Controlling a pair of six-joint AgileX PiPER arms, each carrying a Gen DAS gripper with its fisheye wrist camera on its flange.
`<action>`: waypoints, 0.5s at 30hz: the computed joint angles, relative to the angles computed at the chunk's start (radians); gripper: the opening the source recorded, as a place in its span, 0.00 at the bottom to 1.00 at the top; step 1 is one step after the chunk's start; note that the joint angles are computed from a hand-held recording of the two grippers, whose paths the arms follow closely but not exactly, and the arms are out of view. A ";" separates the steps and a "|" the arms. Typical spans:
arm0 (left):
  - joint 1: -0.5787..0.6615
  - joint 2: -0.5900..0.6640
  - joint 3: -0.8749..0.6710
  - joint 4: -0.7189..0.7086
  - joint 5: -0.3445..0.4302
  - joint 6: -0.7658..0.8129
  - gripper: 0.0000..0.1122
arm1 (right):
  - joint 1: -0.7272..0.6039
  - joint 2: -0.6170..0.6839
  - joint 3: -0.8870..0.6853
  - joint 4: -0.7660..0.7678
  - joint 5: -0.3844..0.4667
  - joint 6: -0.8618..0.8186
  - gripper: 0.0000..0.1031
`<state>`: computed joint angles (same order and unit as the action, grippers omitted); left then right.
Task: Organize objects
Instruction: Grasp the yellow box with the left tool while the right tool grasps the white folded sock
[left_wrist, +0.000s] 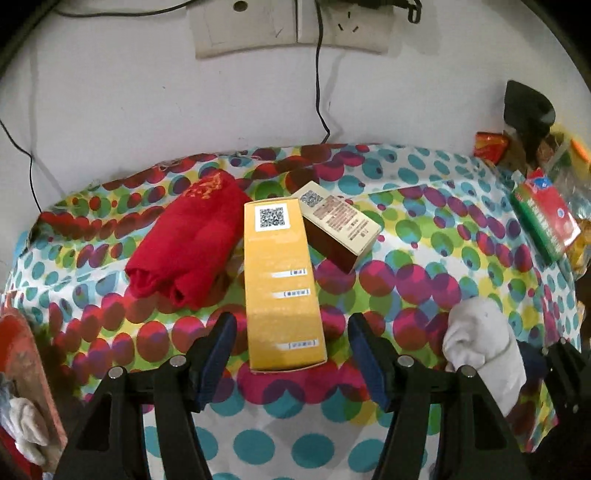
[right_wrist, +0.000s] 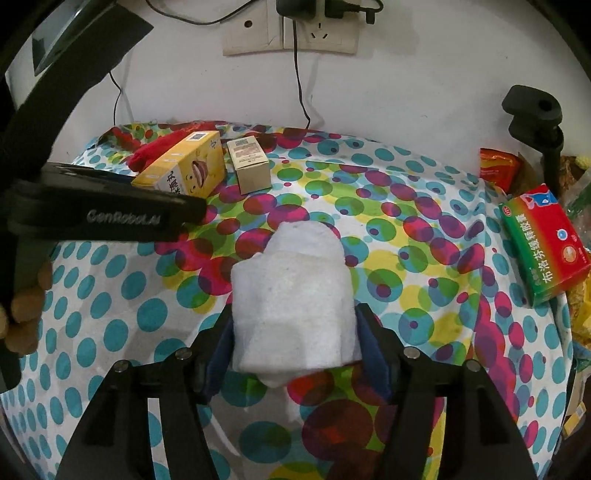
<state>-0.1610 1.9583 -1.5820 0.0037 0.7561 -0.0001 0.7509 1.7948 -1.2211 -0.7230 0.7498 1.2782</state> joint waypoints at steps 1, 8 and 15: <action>-0.001 -0.002 0.006 0.000 -0.004 0.000 0.46 | -0.001 -0.002 0.002 0.000 -0.002 -0.001 0.60; 0.006 -0.077 0.135 -0.069 -0.057 0.096 0.27 | -0.002 -0.001 0.001 0.000 0.000 -0.002 0.60; -0.023 -0.186 0.273 -0.057 -0.101 0.112 0.27 | -0.001 0.000 -0.001 0.000 0.003 -0.002 0.60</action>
